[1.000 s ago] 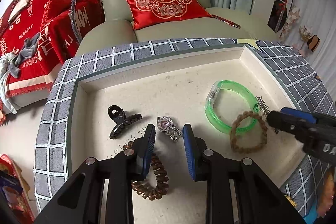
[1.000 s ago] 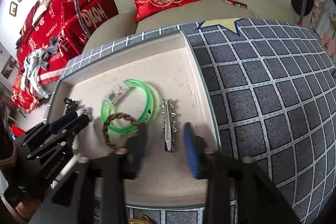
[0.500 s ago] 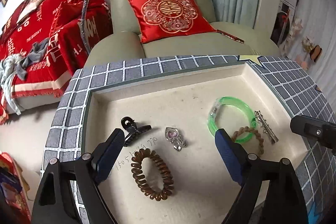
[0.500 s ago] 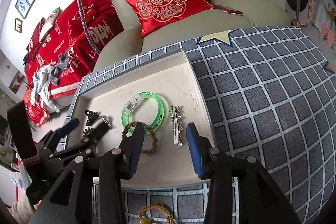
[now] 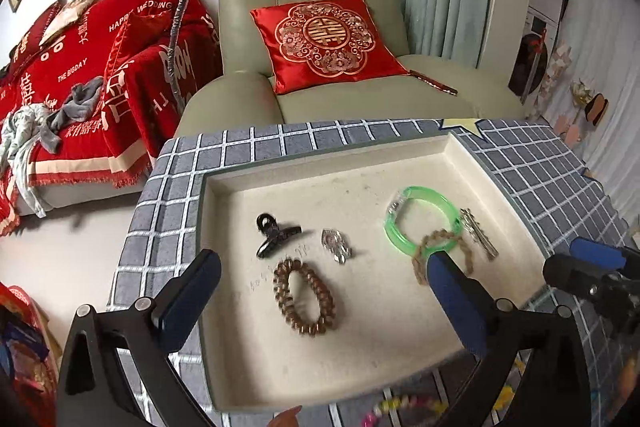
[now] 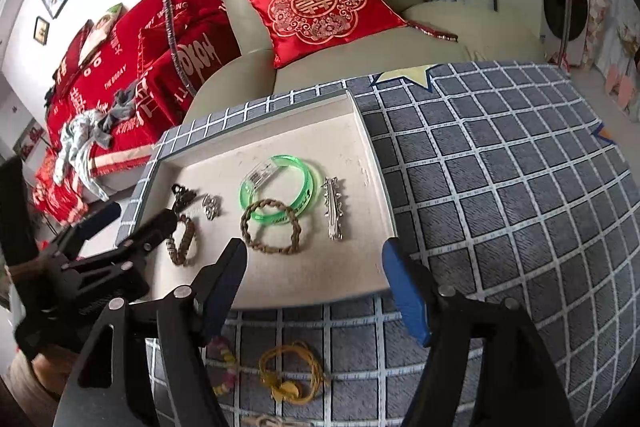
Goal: Organize jewelry
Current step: 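Lift both open tools out of the tray toward the remaining jewelry, then grasp the yellow hair tie with the right tool while the left tool grasps the silver charm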
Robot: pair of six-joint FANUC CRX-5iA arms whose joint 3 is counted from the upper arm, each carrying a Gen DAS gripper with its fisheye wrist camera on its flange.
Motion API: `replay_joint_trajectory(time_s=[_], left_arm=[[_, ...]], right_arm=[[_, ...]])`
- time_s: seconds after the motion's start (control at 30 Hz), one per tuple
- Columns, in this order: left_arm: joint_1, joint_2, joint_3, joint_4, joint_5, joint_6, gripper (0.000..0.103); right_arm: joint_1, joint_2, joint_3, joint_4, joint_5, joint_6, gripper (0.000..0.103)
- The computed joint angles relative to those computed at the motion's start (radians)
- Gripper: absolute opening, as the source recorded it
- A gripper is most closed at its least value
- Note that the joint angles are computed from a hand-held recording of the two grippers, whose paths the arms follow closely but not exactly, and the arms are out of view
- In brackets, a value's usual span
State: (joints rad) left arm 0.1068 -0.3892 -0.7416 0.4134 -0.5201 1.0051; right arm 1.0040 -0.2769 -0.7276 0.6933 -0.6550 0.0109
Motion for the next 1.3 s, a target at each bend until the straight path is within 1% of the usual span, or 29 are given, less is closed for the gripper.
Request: replay_joint_trajectory(time_s=[0.13,0.17,0.2,0.27,0.3,0.33,0.5,0.6,0.7,0.77,0.83,0.93,1.03,1.3], left_arm=[[0.030,-0.065,-0.027,0.023,-0.052,-0.039,0.103],[0.038,-0.083,-0.034,0.025,-0.065,-0.042,0.103],[0.047,-0.099,-0.041,0.034,-0.079,-0.054,0.103],[0.068,-0.138,-0.051,0.023,-0.107,-0.057,0.103],[0.080,-0.159,-0.060,0.025,-0.119,-0.065,0.103],[0.099,-0.185,-0.075,0.038,-0.136,-0.084,0.103],[0.199,-0.292,-0.145,0.122,-0.230,-0.205,0.103],[0.246,-0.348,-0.176,0.125,-0.283,-0.233,0.103],[0.308,-0.379,-0.203,0.145,-0.384,-0.289,0.103],[0.340,-0.408,-0.225,0.149,-0.434,-0.307,0.103],[0.354,-0.438,-0.247,0.136,-0.461,-0.305,0.103],[0.354,-0.458,-0.267,0.111,-0.481,-0.286,0.103],[0.336,-0.463,-0.278,0.087,-0.481,-0.255,0.103],[0.265,-0.446,-0.280,0.041,-0.428,-0.162,0.103]], right_arm=[[0.048,-0.031,-0.017,0.029,-0.040,-0.031,0.086],[0.057,-0.040,-0.022,0.031,-0.045,-0.035,0.089],[0.068,-0.052,-0.029,0.036,-0.049,-0.043,0.103],[0.089,-0.073,-0.050,0.068,-0.056,-0.082,0.103],[0.099,-0.088,-0.068,0.097,-0.056,-0.112,0.103],[0.108,-0.096,-0.072,0.100,-0.062,-0.119,0.103],[0.173,-0.113,-0.041,0.025,-0.171,-0.073,0.103],[0.186,-0.143,-0.049,-0.026,-0.174,-0.063,0.103],[0.210,-0.167,-0.070,-0.048,-0.180,-0.076,0.103],[0.228,-0.170,-0.078,-0.064,-0.189,-0.075,0.103],[0.251,-0.168,-0.085,-0.085,-0.194,-0.068,0.103],[0.269,-0.156,-0.087,-0.110,-0.201,-0.052,0.103],[0.282,-0.125,-0.074,-0.136,-0.230,-0.042,0.103],[0.277,-0.105,-0.079,-0.162,-0.202,-0.043,0.103]])
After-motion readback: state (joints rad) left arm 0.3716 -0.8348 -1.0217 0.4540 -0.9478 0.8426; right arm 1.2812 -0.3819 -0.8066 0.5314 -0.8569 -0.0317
